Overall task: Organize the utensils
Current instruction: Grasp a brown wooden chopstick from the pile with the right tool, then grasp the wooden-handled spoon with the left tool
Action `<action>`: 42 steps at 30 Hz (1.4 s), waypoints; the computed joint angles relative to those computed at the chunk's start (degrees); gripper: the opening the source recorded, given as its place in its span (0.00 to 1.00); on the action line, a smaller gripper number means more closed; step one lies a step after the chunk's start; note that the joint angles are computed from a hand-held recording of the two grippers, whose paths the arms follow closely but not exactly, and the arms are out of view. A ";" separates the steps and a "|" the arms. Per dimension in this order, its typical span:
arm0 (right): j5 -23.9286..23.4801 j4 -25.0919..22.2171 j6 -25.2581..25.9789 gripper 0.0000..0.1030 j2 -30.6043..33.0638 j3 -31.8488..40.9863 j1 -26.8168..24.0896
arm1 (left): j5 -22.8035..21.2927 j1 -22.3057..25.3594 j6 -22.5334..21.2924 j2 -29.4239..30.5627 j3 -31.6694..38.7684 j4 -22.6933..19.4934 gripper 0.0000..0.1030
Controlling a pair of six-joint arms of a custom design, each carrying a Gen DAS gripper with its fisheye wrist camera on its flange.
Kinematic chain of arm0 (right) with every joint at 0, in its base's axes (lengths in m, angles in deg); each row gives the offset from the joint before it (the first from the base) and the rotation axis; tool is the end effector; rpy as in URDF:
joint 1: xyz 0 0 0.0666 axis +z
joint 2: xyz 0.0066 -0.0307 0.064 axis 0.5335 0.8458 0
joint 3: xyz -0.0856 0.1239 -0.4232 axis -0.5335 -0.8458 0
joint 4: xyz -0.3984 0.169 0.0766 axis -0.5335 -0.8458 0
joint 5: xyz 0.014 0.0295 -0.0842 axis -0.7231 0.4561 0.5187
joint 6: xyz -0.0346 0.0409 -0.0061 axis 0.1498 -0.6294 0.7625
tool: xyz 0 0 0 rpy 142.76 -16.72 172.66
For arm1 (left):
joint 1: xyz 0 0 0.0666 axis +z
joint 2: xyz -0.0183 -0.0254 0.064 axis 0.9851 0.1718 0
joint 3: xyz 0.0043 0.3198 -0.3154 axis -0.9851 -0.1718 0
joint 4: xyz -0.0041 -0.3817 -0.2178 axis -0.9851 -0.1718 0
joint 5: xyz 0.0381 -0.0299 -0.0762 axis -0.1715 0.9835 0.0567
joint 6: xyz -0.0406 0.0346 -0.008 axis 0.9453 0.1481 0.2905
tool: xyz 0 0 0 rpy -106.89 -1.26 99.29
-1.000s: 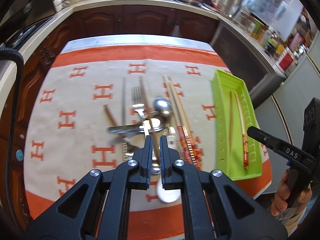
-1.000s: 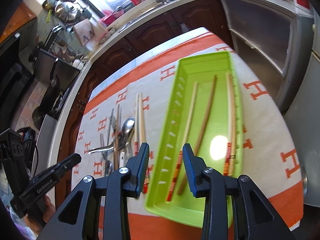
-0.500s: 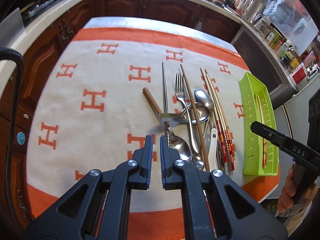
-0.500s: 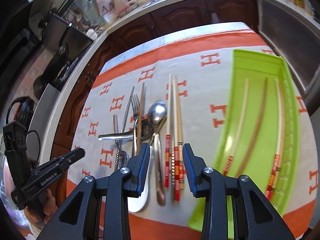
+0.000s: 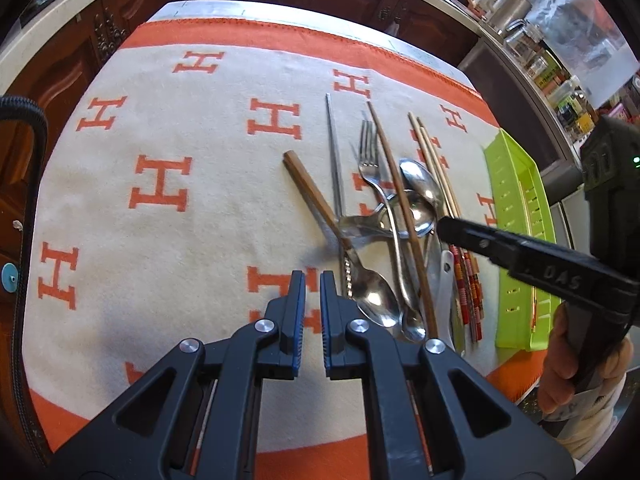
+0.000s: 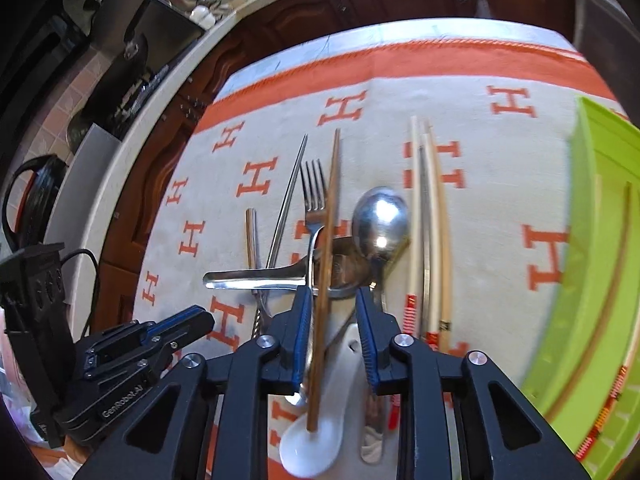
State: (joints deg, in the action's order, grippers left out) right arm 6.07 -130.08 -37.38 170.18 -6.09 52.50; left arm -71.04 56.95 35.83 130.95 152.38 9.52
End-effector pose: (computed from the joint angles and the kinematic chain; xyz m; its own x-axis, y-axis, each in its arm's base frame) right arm 0.5194 0.2047 0.4234 -0.9349 -0.1636 -0.3149 -0.2853 0.8743 0.3927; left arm 0.4308 -0.1862 0.4119 -0.9037 -0.2174 -0.3690 -0.1128 0.9520 -0.2845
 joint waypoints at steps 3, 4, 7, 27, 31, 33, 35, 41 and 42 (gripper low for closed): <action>-0.24 -1.30 0.31 0.21 2.48 1.51 0.91 | 1.06 1.19 0.03 -0.06 -0.58 0.97 0.05; -0.22 -1.36 0.33 0.20 2.82 1.52 1.08 | 1.61 1.63 0.24 -0.02 -0.80 1.39 0.05; -0.12 -1.42 0.61 0.17 4.11 2.02 1.81 | 3.79 3.32 0.50 0.00 -1.44 2.70 0.05; -1.67 2.16 -1.52 0.07 -0.34 -1.25 -0.09 | 14.70 6.06 4.71 6.82 1.75 9.91 0.05; -2.12 2.20 -1.52 0.07 -0.96 -1.62 -0.50 | 13.36 5.15 4.05 8.97 4.07 7.06 0.05; -2.44 2.16 -1.66 0.06 -1.14 -1.80 -0.68 | 13.02 4.83 3.72 9.60 4.86 6.34 0.05; -2.74 2.43 -2.09 0.06 -1.20 -2.10 -0.72 | 13.51 4.80 4.17 10.40 5.66 5.69 0.05; -3.85 2.97 -3.08 0.06 -1.54 -2.95 -1.41 | 15.17 5.51 6.37 12.24 7.77 3.56 0.05; -4.09 3.02 -3.08 0.06 -1.79 -3.18 -1.65 | 14.95 5.40 6.55 12.55 8.29 2.84 0.05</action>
State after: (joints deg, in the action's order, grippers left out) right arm 1.98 -127.06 -40.46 168.39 -9.26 50.85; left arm -56.09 62.35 42.38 143.50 160.67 12.35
